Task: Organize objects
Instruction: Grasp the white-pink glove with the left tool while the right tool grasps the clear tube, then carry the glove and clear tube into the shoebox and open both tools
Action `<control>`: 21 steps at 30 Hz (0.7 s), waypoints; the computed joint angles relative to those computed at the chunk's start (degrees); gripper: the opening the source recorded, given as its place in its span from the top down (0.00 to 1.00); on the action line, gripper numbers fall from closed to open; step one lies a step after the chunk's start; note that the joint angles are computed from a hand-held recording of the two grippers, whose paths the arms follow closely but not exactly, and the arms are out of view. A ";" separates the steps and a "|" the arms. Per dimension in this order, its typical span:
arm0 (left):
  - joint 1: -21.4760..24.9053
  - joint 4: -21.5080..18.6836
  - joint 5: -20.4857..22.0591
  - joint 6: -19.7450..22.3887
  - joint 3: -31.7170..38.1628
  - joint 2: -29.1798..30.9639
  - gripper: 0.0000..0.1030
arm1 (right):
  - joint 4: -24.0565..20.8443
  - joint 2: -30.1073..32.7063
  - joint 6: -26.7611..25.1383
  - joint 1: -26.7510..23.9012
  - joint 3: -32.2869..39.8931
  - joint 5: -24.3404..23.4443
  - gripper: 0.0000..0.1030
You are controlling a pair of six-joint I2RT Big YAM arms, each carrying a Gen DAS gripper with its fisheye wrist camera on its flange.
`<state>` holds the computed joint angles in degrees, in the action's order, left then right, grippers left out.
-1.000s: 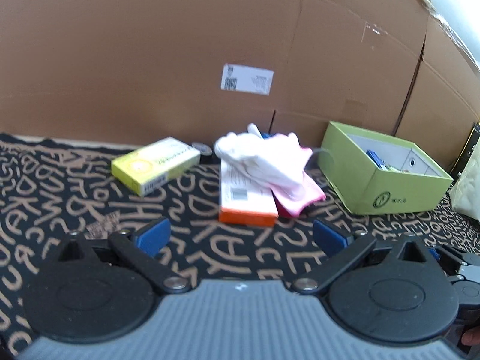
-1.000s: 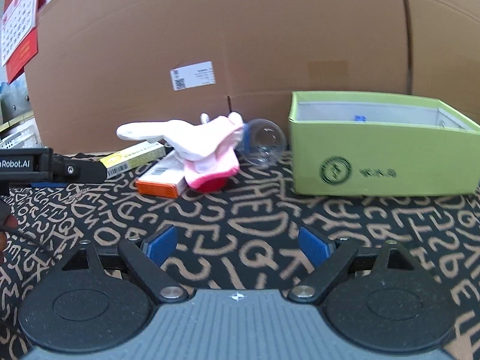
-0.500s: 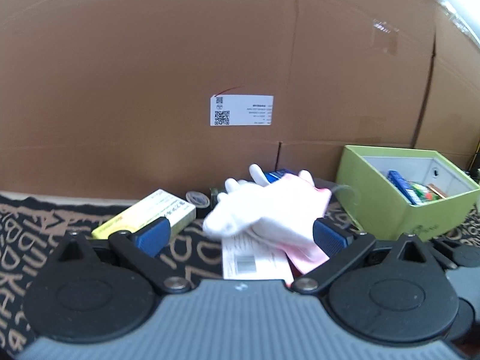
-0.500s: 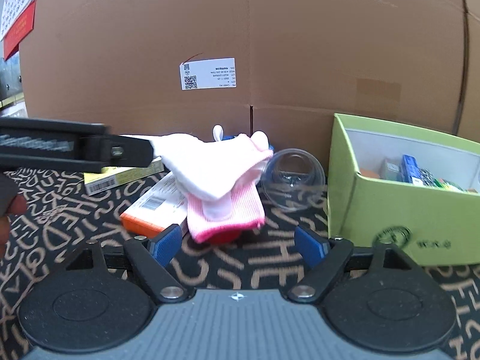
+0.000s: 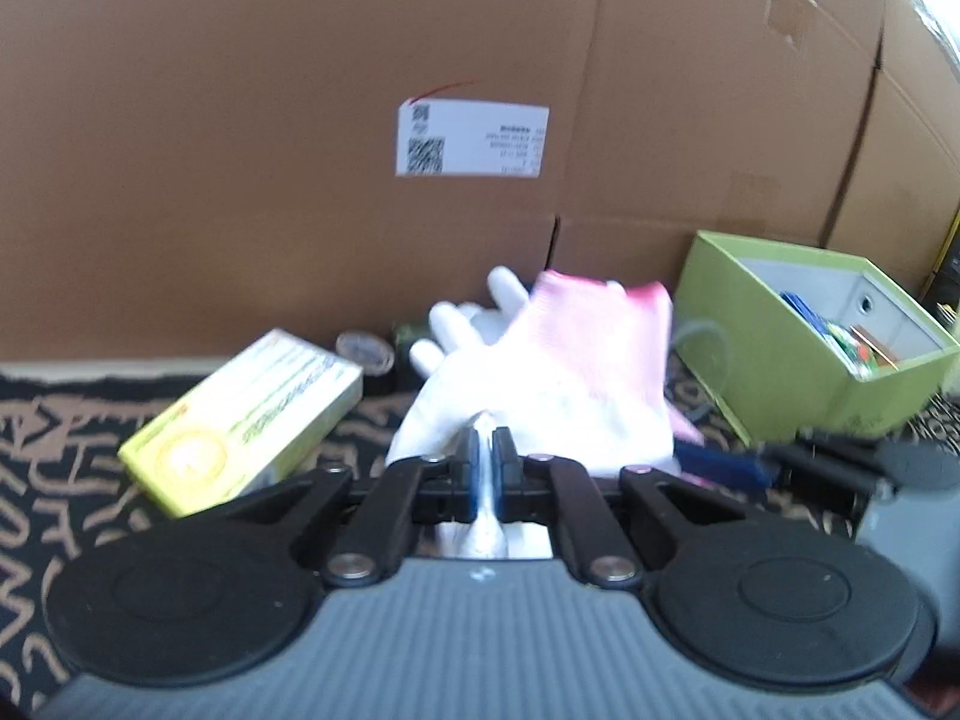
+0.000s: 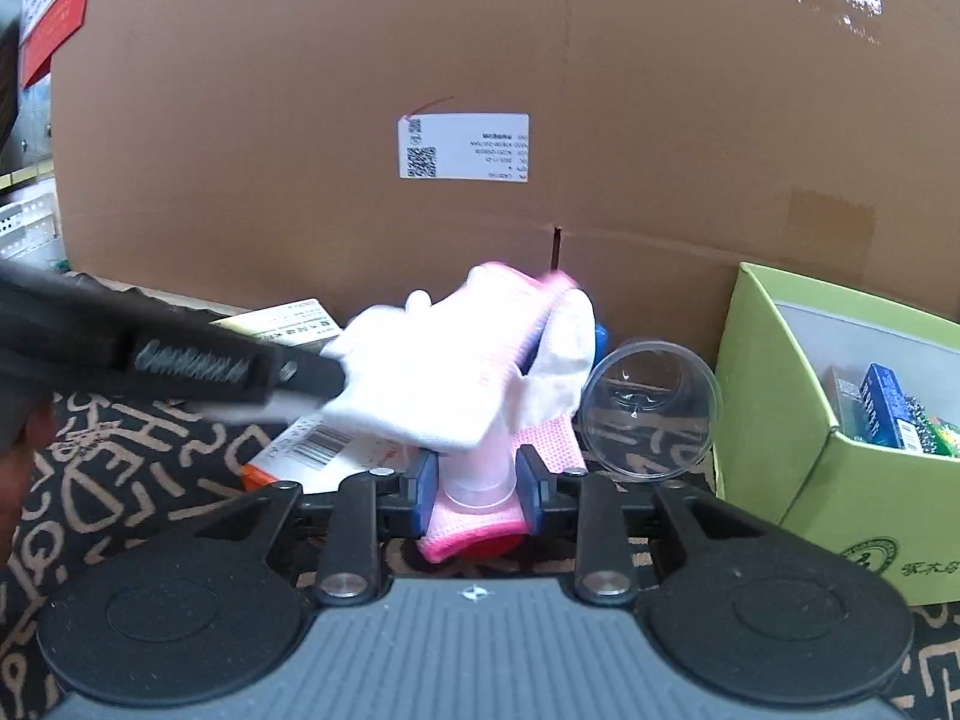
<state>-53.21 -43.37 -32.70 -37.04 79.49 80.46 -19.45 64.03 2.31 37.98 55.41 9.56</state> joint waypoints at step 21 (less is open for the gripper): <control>-15.17 -11.42 -13.44 0.08 -9.18 -12.20 0.34 | -20.97 -26.73 5.42 5.86 -11.67 0.01 0.69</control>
